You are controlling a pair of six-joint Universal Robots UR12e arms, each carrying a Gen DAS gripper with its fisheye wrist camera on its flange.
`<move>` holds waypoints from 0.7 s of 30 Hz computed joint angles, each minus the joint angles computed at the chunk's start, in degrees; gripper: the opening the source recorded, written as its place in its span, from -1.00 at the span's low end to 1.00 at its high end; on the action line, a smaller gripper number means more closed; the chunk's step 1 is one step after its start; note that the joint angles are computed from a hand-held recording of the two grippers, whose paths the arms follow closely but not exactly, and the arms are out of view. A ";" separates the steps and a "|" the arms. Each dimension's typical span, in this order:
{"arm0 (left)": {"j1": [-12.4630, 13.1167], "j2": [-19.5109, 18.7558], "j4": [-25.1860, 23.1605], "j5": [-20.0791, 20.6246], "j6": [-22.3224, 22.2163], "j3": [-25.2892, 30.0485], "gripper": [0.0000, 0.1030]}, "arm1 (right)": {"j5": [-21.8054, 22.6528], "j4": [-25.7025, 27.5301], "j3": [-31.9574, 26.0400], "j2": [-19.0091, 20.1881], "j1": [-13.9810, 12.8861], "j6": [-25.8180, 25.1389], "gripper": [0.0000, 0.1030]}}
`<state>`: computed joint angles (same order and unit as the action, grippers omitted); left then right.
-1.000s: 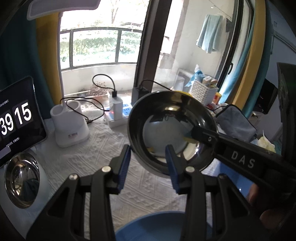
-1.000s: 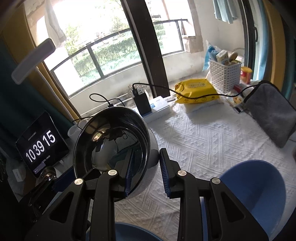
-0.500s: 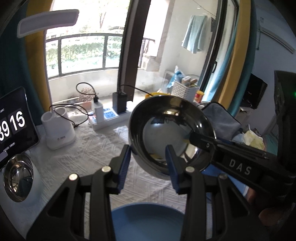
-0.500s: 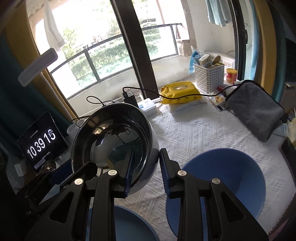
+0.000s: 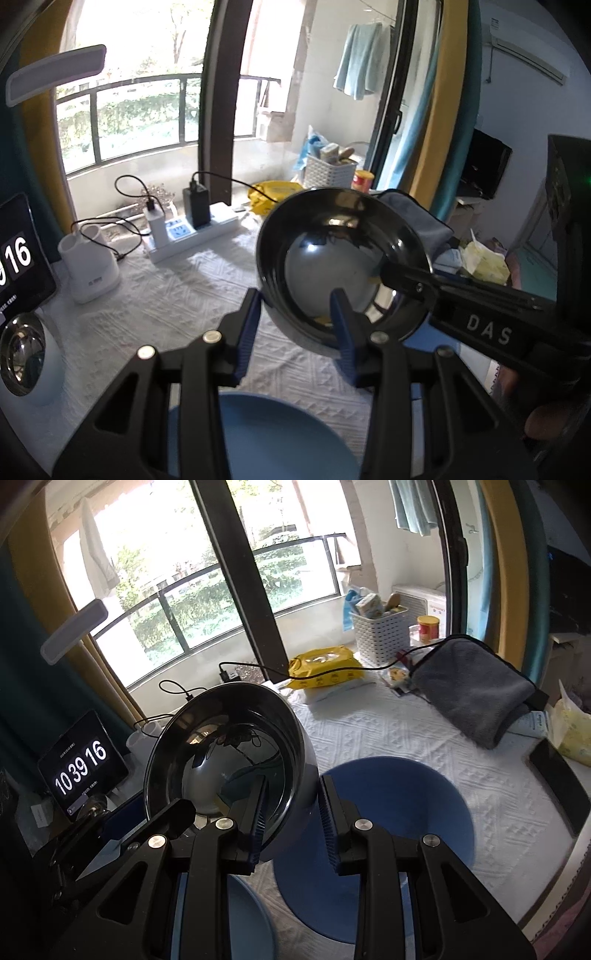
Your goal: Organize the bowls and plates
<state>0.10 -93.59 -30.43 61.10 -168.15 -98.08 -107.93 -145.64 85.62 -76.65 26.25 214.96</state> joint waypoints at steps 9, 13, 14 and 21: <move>-1.96 -0.03 -2.42 0.67 1.53 0.12 -0.23 | -0.51 -0.44 3.40 -2.46 -0.87 1.13 -0.43; -2.86 -0.25 -3.62 0.96 2.12 0.21 -0.23 | -0.24 -0.33 4.89 -3.38 -1.36 1.78 -0.43; -3.04 -0.32 -3.96 1.02 2.23 0.25 -0.23 | -0.12 -0.32 5.18 -3.58 -1.44 1.95 -0.43; -4.41 -0.59 -5.02 2.35 3.04 -0.10 -0.23 | 0.86 0.11 7.34 -4.76 -2.24 3.42 -0.43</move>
<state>-4.32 -94.18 -35.45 63.45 -165.11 -98.17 -107.07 -145.53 92.96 -81.42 24.01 218.39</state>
